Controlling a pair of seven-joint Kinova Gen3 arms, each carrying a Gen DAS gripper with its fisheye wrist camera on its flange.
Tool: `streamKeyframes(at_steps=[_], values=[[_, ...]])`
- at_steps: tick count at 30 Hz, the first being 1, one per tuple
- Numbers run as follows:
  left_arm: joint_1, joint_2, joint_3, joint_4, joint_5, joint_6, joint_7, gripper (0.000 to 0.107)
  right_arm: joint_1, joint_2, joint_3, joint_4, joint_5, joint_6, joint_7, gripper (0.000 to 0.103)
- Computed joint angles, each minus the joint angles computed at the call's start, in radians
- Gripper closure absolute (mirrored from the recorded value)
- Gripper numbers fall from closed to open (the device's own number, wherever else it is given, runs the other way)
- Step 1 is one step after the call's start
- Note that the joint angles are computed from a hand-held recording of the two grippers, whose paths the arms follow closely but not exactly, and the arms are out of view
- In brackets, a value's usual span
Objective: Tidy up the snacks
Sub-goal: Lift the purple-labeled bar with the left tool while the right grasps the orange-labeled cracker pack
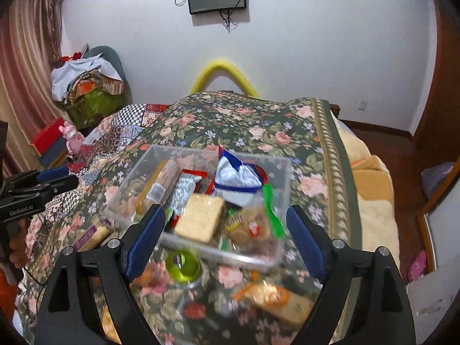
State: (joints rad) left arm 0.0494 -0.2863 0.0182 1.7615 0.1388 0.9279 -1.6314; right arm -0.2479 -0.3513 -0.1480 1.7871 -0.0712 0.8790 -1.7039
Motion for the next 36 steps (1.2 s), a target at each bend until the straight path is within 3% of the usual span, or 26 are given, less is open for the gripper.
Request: streamKeyframes(at_steps=[6,15,23,30,31,33,36], values=[[-0.020,-0.033,-0.050,0.079,0.011,0.035,-0.028,0.048,0.023,-0.050,0.006,0.057,0.014,0.045,-0.010,0.017],[-0.055,0.009,-0.058,0.190,0.013,0.026,-0.048,0.048,0.053,-0.047,0.040,0.154,0.007,0.087,-0.009,0.016],[-0.063,0.084,-0.048,0.234,0.015,-0.026,-0.078,0.048,0.066,0.047,0.044,0.174,0.041,0.062,0.000,0.016],[-0.055,0.083,-0.026,0.268,0.002,-0.106,-0.095,0.048,0.054,0.079,0.039,0.189,0.043,0.020,0.030,0.014],[-0.056,0.079,-0.024,0.274,-0.001,-0.118,-0.088,0.053,0.051,0.078,0.042,0.191,0.041,0.017,0.035,0.014],[-0.057,0.068,-0.019,0.285,-0.009,-0.137,-0.071,0.059,0.047,0.074,0.047,0.197,0.032,0.008,0.042,0.016],[-0.056,0.053,-0.019,0.298,-0.014,-0.148,-0.054,0.062,0.038,0.064,0.046,0.200,0.025,0.017,0.060,0.029]])
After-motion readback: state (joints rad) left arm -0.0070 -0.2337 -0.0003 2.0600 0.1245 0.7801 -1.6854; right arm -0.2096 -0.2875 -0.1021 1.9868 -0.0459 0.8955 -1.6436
